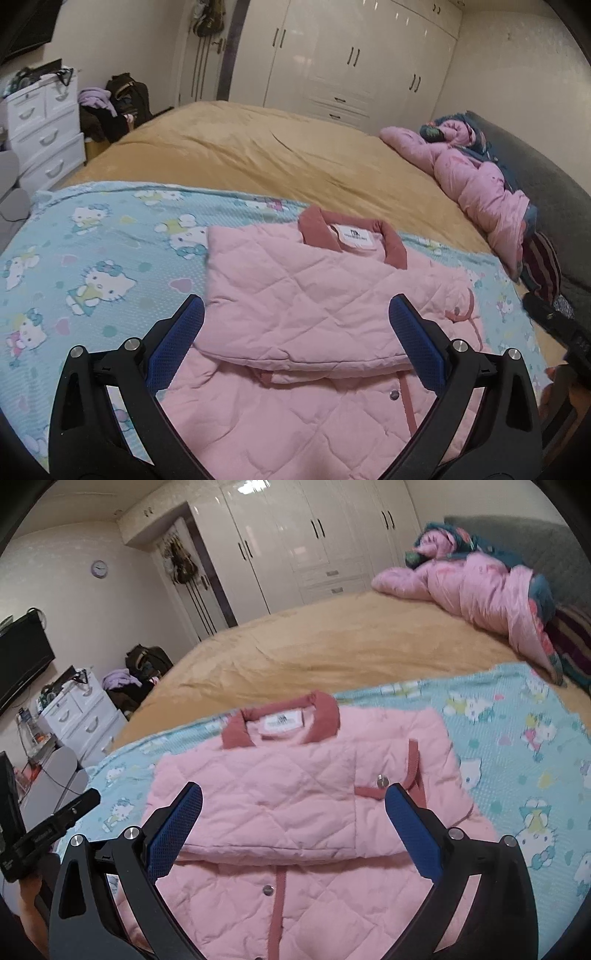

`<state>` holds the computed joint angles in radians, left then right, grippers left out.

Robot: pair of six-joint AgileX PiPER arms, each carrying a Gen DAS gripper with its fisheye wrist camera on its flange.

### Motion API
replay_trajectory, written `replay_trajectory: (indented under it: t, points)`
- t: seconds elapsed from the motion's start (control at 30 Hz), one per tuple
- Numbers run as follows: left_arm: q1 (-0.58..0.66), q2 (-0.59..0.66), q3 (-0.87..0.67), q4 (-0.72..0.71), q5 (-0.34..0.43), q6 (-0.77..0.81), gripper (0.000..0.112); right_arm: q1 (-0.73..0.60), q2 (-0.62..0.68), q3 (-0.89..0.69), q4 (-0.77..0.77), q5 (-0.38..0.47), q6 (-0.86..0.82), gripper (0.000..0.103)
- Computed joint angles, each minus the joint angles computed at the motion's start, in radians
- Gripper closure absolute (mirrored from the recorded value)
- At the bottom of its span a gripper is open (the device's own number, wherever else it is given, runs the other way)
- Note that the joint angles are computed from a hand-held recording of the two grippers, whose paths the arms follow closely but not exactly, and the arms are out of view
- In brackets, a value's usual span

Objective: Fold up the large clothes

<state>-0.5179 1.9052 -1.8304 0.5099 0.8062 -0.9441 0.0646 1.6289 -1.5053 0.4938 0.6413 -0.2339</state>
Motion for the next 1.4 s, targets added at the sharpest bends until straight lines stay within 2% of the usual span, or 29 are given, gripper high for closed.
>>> replay_trajectory:
  t: [0.13,0.23,0.3,0.5,0.7,0.97,1.17,1.3,1.4]
  points:
    - [-0.024,-0.057,0.053,0.065,-0.005,-0.048,0.019,-0.007,-0.090,0.074,0.109,-0.029,-0.078,0.004]
    - [-0.055,-0.083,0.067,0.121,0.033,-0.083,0.019,-0.026,-0.157,0.122,0.204,-0.019,-0.152,0.004]
    - [-0.072,-0.100,0.078,0.145,0.045,-0.100,0.019,-0.028,-0.199,0.139,0.188,-0.018,-0.137,0.004]
    - [-0.134,-0.193,0.173,0.212,0.040,-0.191,0.019,-0.046,-0.273,0.132,0.110,0.048,-0.078,0.004]
    - [-0.191,-0.256,0.215,0.227,0.090,-0.229,0.019,-0.085,-0.347,0.146,0.119,0.108,-0.080,0.004]
    - [-0.267,-0.350,0.302,0.286,0.151,-0.318,0.019,-0.184,-0.455,0.207,0.184,0.197,-0.135,0.004]
    - [-0.329,-0.395,0.357,0.316,0.163,-0.373,0.019,-0.278,-0.525,0.252,0.208,0.272,-0.188,0.004]
    - [-0.362,-0.436,0.424,0.305,0.114,-0.413,0.019,-0.342,-0.563,0.267,0.216,0.328,-0.245,0.004]
    - [-0.400,-0.428,0.427,0.316,0.157,-0.437,0.019,-0.398,-0.596,0.293,0.241,0.369,-0.288,0.004]
